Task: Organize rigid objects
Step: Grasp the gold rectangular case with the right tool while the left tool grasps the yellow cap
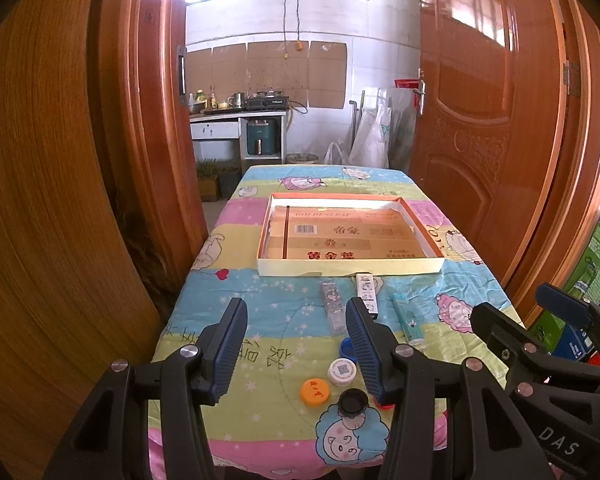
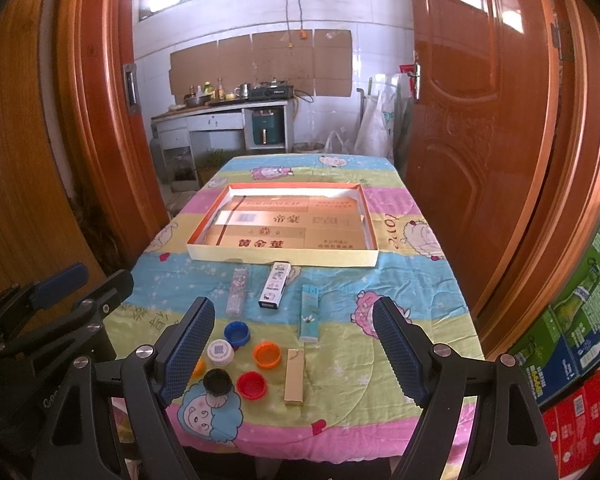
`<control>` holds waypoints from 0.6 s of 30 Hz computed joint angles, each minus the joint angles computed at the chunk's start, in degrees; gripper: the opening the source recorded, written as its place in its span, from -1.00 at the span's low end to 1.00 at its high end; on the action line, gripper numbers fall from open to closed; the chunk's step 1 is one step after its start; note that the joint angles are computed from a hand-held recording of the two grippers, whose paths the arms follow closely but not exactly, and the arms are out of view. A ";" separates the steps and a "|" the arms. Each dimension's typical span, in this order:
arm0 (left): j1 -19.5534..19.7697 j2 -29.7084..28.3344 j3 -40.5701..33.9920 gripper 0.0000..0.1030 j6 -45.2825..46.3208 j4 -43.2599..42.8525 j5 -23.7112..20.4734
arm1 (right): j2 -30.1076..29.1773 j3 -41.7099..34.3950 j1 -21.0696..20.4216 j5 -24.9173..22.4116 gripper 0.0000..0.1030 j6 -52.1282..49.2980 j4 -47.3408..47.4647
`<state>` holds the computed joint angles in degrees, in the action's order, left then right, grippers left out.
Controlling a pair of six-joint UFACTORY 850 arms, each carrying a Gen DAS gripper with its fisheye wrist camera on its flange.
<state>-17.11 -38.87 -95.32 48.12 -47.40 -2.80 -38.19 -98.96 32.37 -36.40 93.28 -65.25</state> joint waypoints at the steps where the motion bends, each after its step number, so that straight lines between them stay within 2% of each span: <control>1: 0.07 -0.10 -0.08 0.00 -1.69 1.69 -0.06 | 0.01 0.05 0.03 -0.09 0.60 0.03 -0.03; 7: 1.44 -2.55 -3.44 0.00 -11.04 10.20 -3.27 | -0.19 0.59 -0.78 0.62 0.60 0.53 1.11; 10: 2.18 -4.07 -5.12 0.01 -11.93 10.79 -4.71 | -0.67 0.90 -1.37 1.36 0.60 -0.26 2.84; 13: 2.75 -5.52 -6.31 0.00 -7.77 6.82 -6.00 | -1.71 0.53 -1.88 1.94 0.60 -2.00 5.25; 18: 3.74 -8.13 -7.31 0.01 9.18 -7.71 -9.43 | -3.21 0.41 -2.82 3.47 0.60 -3.93 8.40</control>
